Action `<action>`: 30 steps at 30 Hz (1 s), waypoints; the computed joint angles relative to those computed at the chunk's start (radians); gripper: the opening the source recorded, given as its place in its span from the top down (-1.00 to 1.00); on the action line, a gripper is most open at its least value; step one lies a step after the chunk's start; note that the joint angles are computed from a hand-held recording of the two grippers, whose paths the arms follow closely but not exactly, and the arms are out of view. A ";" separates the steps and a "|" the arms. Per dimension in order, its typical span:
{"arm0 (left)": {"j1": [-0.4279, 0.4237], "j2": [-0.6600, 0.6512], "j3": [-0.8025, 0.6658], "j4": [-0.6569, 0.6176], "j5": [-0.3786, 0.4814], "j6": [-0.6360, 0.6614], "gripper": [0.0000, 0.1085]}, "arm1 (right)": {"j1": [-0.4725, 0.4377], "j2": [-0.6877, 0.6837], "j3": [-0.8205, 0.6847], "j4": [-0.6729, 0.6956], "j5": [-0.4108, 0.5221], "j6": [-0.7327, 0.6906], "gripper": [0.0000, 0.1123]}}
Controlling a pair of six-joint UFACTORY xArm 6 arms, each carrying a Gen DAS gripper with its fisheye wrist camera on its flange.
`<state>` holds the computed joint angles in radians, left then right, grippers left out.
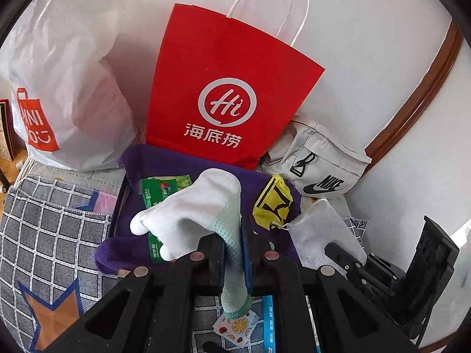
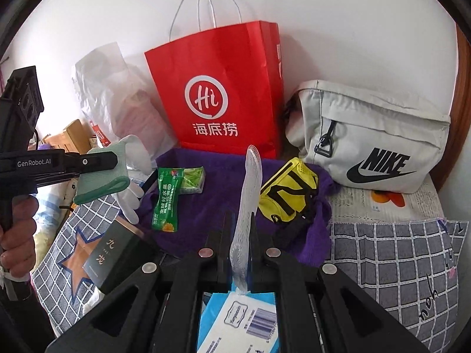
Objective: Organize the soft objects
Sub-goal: 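Carry the white glove to the towel with the left tool while the right tool carries the plastic bag there, then open the left tool to drop the glove while the right tool drops the bag by the yellow pouch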
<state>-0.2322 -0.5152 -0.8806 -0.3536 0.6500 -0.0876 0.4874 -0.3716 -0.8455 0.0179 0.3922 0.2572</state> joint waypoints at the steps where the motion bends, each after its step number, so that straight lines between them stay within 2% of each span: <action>1: -0.004 0.012 -0.004 -0.002 -0.004 0.004 0.82 | -0.001 0.009 -0.003 0.009 -0.002 -0.008 0.89; 12: -0.012 0.125 -0.036 -0.105 -0.030 0.089 0.82 | -0.003 0.155 -0.086 0.155 -0.015 -0.149 0.89; 20: -0.025 0.207 -0.086 -0.164 -0.010 0.158 0.82 | -0.011 0.251 -0.144 0.342 -0.008 -0.309 0.89; 24: -0.019 0.254 -0.103 -0.107 0.007 0.121 0.82 | -0.025 0.281 -0.164 0.340 0.044 -0.307 0.83; 30: -0.005 0.281 -0.097 0.065 0.004 0.006 0.82 | -0.035 0.293 -0.159 0.172 0.043 -0.186 0.83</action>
<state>-0.2377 -0.2346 -0.9772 -0.2889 0.6545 -0.0814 0.4527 -0.0787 -1.0043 0.1900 0.4351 0.0708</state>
